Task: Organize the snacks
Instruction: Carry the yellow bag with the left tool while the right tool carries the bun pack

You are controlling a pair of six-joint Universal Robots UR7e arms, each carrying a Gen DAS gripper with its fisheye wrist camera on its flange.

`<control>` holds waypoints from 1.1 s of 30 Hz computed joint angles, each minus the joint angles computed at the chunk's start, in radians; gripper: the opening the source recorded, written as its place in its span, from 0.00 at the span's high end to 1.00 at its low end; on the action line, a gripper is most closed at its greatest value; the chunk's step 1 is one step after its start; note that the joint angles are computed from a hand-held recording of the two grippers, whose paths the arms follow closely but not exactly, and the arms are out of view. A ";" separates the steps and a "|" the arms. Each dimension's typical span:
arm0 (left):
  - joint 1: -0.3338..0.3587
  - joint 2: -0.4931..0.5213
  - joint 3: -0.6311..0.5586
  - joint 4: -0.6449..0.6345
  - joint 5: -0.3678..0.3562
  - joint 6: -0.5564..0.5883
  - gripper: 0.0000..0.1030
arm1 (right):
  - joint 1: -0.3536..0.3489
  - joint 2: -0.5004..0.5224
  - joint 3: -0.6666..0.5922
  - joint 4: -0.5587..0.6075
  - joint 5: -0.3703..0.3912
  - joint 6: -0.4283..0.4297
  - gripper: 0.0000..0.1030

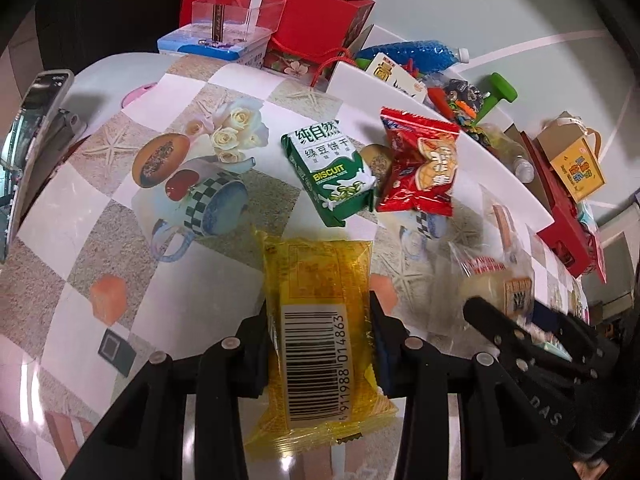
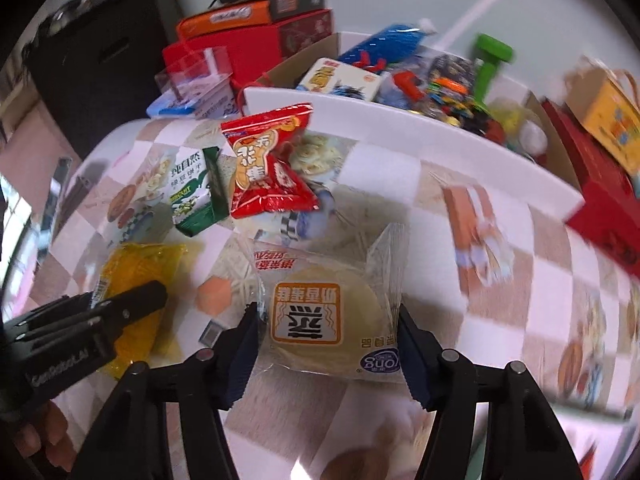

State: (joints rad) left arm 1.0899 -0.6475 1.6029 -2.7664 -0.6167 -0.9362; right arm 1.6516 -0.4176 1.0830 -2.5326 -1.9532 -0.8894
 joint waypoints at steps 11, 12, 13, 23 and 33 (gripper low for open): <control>-0.059 -0.027 0.039 -0.009 0.023 -0.016 0.60 | -0.019 -0.189 0.230 -0.101 0.027 0.195 0.36; -0.067 -0.026 0.041 -0.014 0.024 -0.011 0.60 | -0.023 -0.210 0.253 -0.113 0.029 0.217 0.36; -0.072 -0.025 0.042 -0.019 0.024 -0.009 0.60 | -0.026 -0.222 0.267 -0.121 0.030 0.228 0.36; -0.119 0.036 -0.028 -0.101 0.019 0.132 0.60 | -0.057 -0.313 0.357 -0.237 -0.005 0.268 0.36; -0.165 0.186 -0.228 -0.135 -0.083 0.376 0.60 | -0.121 -0.346 0.293 -0.292 -0.044 0.357 0.36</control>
State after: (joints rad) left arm 0.9251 -0.4612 1.3746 -2.9011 -0.7001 -0.5601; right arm 1.5304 -0.7637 1.3759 -2.8247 -1.9975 -0.5322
